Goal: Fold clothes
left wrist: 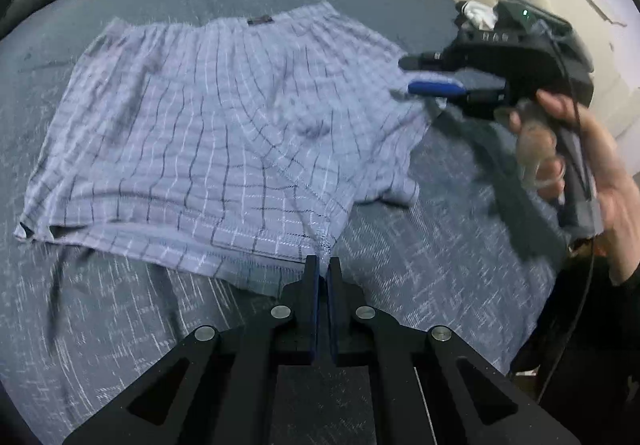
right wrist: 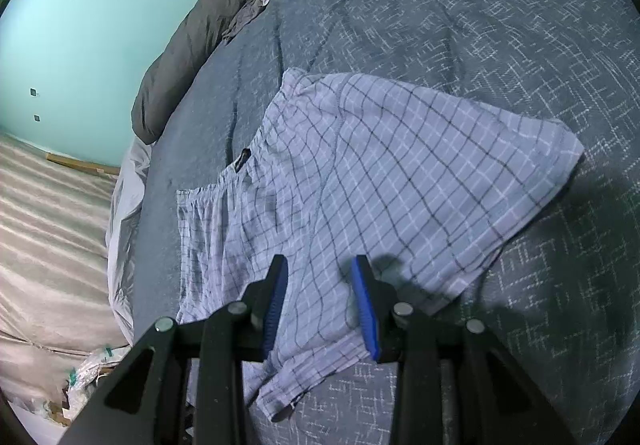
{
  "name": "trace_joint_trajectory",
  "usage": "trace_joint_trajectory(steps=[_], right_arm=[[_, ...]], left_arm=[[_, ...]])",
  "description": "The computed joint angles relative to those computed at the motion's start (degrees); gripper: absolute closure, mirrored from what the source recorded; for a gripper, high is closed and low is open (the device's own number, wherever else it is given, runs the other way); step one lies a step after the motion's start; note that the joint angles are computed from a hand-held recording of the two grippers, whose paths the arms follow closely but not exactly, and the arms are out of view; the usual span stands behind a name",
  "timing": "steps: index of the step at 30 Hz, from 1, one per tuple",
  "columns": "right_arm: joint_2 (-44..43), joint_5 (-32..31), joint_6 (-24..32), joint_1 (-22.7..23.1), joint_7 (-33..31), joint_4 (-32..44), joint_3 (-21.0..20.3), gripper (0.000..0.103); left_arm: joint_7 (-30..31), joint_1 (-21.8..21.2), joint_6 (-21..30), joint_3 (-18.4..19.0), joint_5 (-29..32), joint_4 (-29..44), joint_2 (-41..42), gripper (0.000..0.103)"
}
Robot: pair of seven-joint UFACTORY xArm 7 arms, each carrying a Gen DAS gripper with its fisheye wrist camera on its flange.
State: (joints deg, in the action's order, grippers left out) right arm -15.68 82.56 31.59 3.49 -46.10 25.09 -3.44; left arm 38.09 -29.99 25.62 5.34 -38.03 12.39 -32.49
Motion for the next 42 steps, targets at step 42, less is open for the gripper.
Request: trace_joint_trajectory(steps=[42], right_arm=[[1.3,0.0,0.0,-1.5,-0.5,0.8,-0.4,0.070]], left_arm=[[16.4,26.9,-8.3,-1.5,-22.6,25.8,30.0,0.102]])
